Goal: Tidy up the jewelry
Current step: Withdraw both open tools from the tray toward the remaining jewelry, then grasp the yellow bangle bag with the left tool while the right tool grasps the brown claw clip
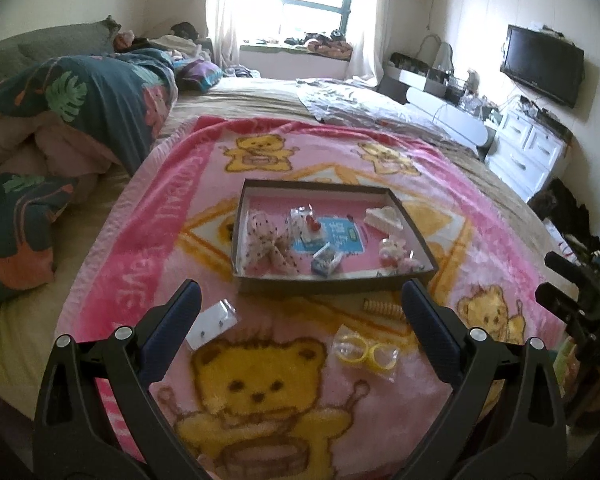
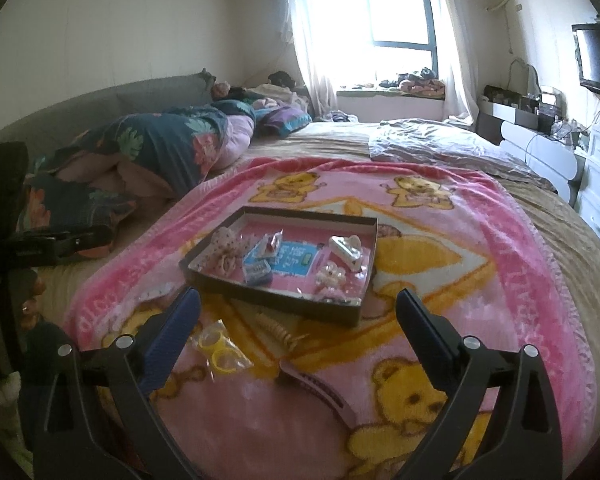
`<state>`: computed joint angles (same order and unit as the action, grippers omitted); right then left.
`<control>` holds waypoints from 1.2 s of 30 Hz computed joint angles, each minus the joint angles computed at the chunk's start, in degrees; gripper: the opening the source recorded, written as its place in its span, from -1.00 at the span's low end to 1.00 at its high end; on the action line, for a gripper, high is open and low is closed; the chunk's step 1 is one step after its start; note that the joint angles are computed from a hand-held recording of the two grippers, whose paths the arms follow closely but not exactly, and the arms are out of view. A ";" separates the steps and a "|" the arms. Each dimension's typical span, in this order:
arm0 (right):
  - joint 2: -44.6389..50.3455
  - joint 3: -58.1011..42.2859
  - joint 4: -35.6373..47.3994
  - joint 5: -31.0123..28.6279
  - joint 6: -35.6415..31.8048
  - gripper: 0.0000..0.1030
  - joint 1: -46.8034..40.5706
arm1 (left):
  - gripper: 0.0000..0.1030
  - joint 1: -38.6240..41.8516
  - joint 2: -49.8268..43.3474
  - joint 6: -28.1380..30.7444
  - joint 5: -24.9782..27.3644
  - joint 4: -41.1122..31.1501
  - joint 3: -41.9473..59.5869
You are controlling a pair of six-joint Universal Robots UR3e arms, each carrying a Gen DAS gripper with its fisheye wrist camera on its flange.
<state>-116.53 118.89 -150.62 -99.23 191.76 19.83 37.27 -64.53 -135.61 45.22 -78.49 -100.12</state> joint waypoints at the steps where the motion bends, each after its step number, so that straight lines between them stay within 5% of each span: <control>1: -0.22 0.41 0.17 -0.16 0.11 0.89 0.19 | 0.82 -0.09 0.15 0.42 0.12 -0.46 -0.28; 22: -6.90 8.92 5.46 -1.34 -0.14 0.89 0.58 | 0.82 -6.31 4.67 3.70 7.05 1.46 -9.96; 36: -5.56 12.61 4.33 -2.24 -1.06 0.89 0.47 | 0.82 -15.49 3.43 0.75 13.32 10.94 -17.46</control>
<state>-122.09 131.49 -146.29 -101.47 190.70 20.30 21.78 -61.10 -134.85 58.54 -67.55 -117.58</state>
